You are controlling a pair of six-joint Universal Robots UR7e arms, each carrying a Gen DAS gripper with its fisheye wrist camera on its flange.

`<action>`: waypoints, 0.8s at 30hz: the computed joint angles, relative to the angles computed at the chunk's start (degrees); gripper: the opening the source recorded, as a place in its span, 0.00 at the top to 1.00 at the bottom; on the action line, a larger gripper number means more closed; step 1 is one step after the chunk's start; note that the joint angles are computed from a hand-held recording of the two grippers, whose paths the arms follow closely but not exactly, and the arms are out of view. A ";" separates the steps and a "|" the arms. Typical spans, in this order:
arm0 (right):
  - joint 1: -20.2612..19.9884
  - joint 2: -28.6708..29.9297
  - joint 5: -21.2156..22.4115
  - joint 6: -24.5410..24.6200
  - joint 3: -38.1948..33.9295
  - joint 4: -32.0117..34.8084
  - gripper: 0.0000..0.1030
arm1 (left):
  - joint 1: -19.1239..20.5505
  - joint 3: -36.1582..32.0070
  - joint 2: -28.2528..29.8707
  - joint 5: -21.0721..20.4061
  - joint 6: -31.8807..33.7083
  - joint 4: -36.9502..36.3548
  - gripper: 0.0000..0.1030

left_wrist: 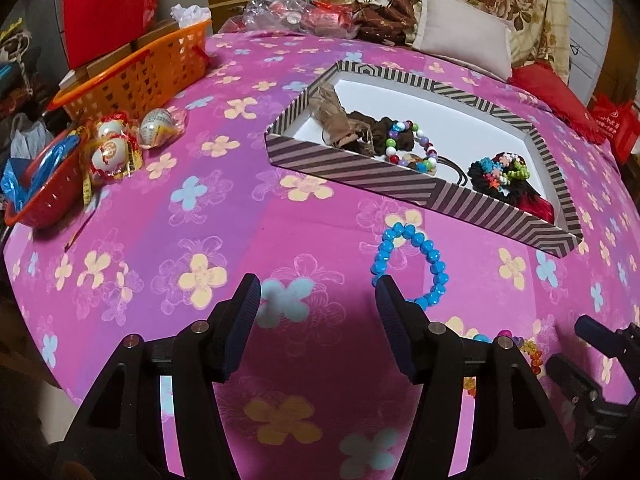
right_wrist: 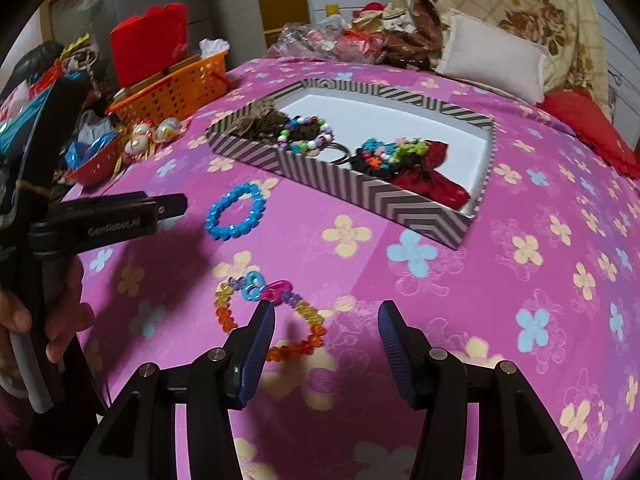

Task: Organize jewelry
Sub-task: 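Move both open tools back toward the remaining bracelets beside the box, then grasp the blue beaded bracelet with the left tool while the right grasps the orange heart-charm bracelet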

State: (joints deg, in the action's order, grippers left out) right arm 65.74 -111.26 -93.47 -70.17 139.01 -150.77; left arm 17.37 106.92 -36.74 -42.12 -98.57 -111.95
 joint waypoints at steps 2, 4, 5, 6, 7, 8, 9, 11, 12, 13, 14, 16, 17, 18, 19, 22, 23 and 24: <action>0.15 0.26 -0.15 -0.84 0.45 -0.16 0.50 | 0.15 0.16 0.07 -0.26 0.61 -0.88 0.42; 0.45 0.69 -0.42 -1.96 0.92 -0.60 0.50 | 0.25 0.10 0.13 -0.26 0.77 -1.01 0.42; 0.58 0.92 -0.54 -2.60 1.10 -0.72 0.50 | 0.24 0.14 0.14 -0.19 0.69 -1.11 0.42; 0.76 1.31 -0.74 -3.21 1.27 -1.01 0.50 | 0.25 0.16 0.15 -0.19 0.65 -1.22 0.42; 1.02 1.77 -1.09 -3.53 1.41 -1.45 0.50 | 0.31 0.19 0.17 -0.21 0.57 -1.42 0.42; 1.30 2.46 -1.62 -3.92 1.51 -2.10 0.50 | 0.39 0.24 0.14 -0.24 0.48 -1.59 0.42; 1.73 3.57 -2.68 -4.13 1.59 -3.23 0.50 | 0.47 0.34 0.03 -0.26 0.46 -1.77 0.42; 2.09 4.77 -4.38 -4.04 1.79 -4.71 0.50 | 0.61 0.62 -0.19 -0.34 0.44 -2.37 0.42; 2.14 4.53 -4.46 -4.57 2.15 -5.39 0.52 | 0.67 0.74 -0.28 -0.40 0.49 -2.63 0.42; 2.58 4.29 -5.38 -4.66 2.24 -4.86 0.54 | 0.68 0.87 -0.43 -0.44 0.55 -2.75 0.42; 2.85 3.79 -6.01 -4.55 2.28 -3.68 0.56 | 0.70 1.01 -0.59 -0.45 0.57 -2.83 0.42; 2.81 2.55 -6.18 -4.04 1.91 0.10 0.56 | 0.67 1.09 -0.65 -0.25 0.41 -2.76 0.42; 2.73 1.66 -6.05 -3.49 1.14 4.26 0.56 | 0.65 1.20 -0.77 -0.15 0.30 -2.70 0.42; 2.69 1.23 -5.95 -3.07 0.38 7.36 0.56 | 0.65 1.22 -0.82 -0.07 0.14 -2.56 0.42; 2.63 0.85 -5.82 -2.56 -0.35 10.44 0.56 | 0.67 1.24 -0.87 -0.06 -0.09 -2.43 0.42; 2.52 0.06 -5.32 -3.46 1.07 6.70 0.56 | 0.72 1.39 -1.04 -0.14 -0.37 -2.55 0.42; 2.59 0.32 -5.37 -4.04 1.64 4.14 0.56 | 0.73 1.33 -0.99 -0.16 -0.43 -2.41 0.42; 2.48 0.64 -5.00 -4.16 1.92 2.68 0.56 | 0.73 1.32 -1.00 -0.17 -0.39 -2.33 0.42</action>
